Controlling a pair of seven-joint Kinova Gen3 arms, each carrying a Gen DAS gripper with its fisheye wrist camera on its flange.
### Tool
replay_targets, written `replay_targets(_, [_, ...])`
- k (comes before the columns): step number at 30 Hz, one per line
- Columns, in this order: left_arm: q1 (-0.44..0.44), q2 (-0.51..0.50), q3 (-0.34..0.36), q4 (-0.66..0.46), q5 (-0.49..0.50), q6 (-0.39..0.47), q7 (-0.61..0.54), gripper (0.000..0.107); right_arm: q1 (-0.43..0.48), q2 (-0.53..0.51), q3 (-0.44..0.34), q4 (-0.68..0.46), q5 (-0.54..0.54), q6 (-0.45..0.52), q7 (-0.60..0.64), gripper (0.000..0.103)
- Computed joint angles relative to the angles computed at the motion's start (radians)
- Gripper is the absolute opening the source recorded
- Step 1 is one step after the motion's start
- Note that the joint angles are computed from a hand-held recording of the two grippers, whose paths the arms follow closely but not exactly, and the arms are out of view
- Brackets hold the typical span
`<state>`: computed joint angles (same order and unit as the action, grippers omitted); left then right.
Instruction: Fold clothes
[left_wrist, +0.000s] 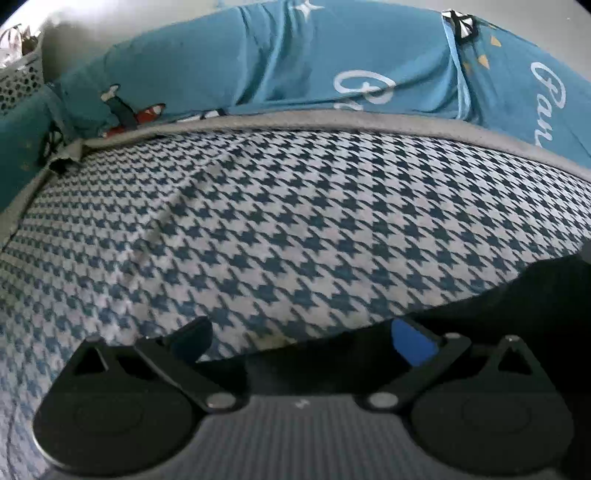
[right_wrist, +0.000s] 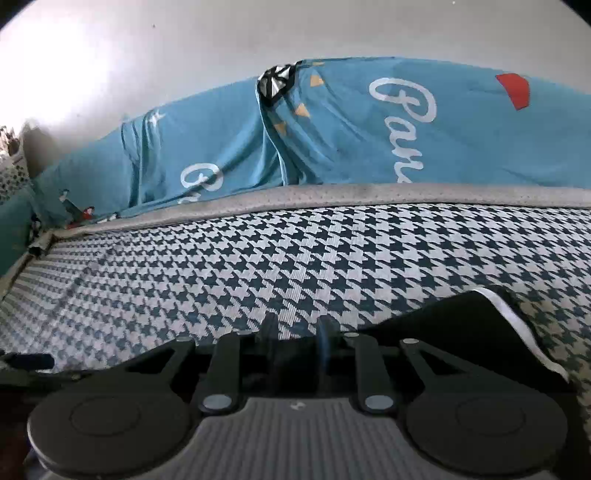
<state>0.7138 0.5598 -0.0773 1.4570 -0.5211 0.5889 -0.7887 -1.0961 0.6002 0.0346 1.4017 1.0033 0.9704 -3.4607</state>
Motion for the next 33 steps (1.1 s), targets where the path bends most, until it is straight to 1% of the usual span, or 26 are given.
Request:
replay_targets(6, [0.015, -0.036, -0.015, 0.045, -0.024, -0.03, 0.04, 0.103, -0.02, -0.049, -0.037, 0.05, -0.015, 0.0, -0.001, 0.022])
replay_targets(10, [-0.015, -0.07, 0.028, 0.087, 0.01, -0.057, 0.011, 0.103, -0.038, -0.062, -0.064, 0.066, -0.028, -0.01, 0.001, 0.023])
replay_targets(15, [-0.01, -0.098, 0.044, 0.135, 0.023, -0.072, -0.006, 0.103, -0.064, -0.048, -0.077, 0.058, -0.04, -0.006, 0.031, 0.024])
replay_targets(20, [0.018, -0.115, 0.026, 0.179, 0.001, -0.075, 0.027, 0.103, -0.091, -0.028, -0.075, 0.044, -0.049, 0.008, 0.056, 0.024])
replay_targets(24, [0.032, -0.13, 0.016, 0.224, -0.021, -0.088, 0.068, 0.103, -0.115, -0.009, -0.07, 0.024, -0.07, 0.045, 0.078, 0.024])
replay_targets(29, [0.088, -0.155, -0.025, 0.29, -0.13, -0.119, 0.155, 0.103, -0.159, 0.021, -0.067, -0.031, -0.107, 0.151, 0.089, 0.024])
replay_targets(33, [0.074, -0.178, -0.008, 0.325, -0.15, -0.131, 0.19, 0.103, -0.202, 0.04, -0.06, -0.055, -0.112, 0.226, 0.072, 0.024])
